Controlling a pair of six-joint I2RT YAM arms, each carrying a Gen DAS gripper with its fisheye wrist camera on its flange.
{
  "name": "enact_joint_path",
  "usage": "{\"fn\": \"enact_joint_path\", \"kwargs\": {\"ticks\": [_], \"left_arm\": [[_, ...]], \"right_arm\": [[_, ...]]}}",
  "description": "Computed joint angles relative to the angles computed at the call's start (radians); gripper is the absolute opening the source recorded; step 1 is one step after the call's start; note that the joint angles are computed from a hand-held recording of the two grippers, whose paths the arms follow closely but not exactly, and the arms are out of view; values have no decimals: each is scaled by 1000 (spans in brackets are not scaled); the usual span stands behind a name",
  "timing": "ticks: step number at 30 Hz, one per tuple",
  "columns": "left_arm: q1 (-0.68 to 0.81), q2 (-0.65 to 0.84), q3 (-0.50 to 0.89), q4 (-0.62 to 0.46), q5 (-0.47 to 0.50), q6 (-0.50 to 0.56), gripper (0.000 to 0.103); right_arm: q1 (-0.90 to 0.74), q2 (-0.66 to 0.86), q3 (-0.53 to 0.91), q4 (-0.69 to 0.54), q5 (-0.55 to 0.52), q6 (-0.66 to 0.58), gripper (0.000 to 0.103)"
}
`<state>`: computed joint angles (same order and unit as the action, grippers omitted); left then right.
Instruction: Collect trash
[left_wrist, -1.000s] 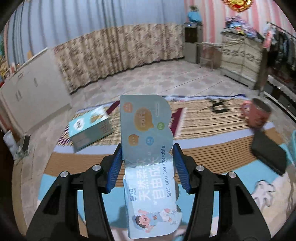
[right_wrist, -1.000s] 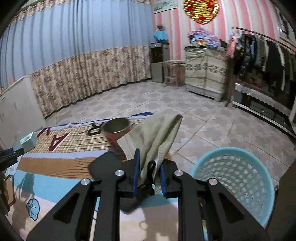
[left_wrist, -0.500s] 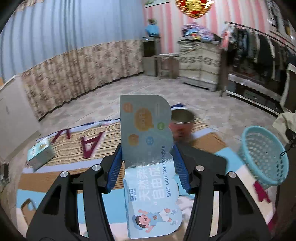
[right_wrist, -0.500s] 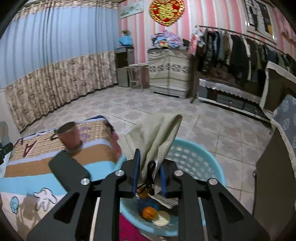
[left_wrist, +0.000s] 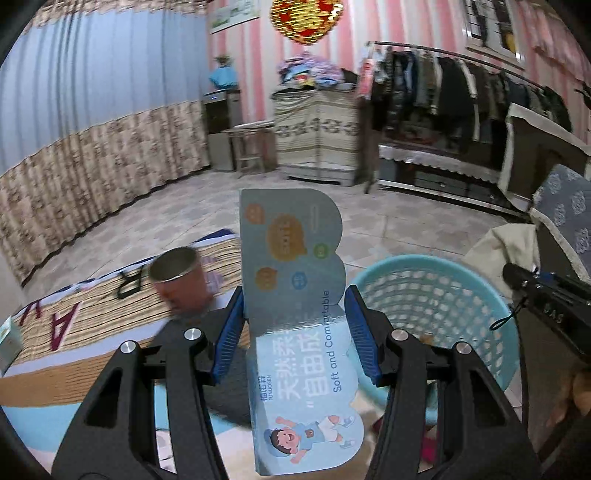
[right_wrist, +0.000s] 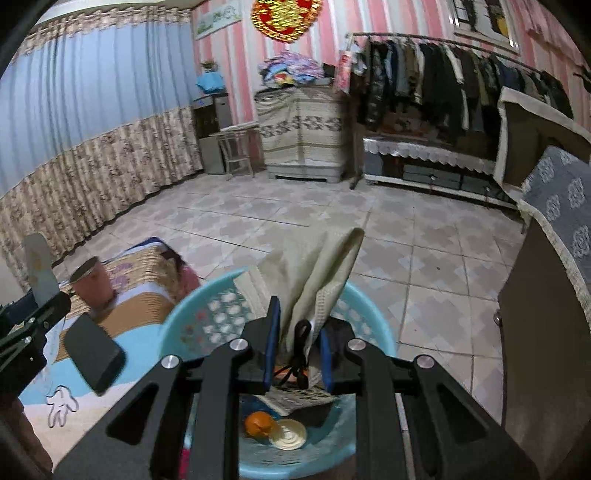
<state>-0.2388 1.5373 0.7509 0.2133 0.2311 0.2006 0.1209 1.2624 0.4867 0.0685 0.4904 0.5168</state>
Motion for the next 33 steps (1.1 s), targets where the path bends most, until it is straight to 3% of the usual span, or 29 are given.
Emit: {"fn": "enact_joint_path", "kwargs": {"ticks": [15,26,33], "left_arm": [[-197,209,105,84,-39,-62,55],[-118,195,95,89,-24,-69,87],[-9,132,33,115,-39,-54,97]], "right_arm": [[-133,39,-50,105,-99,-21,19],[-96,111,-32,151,-86,-27,19],[-50,184,-3,186,-54,-34,23]]}}
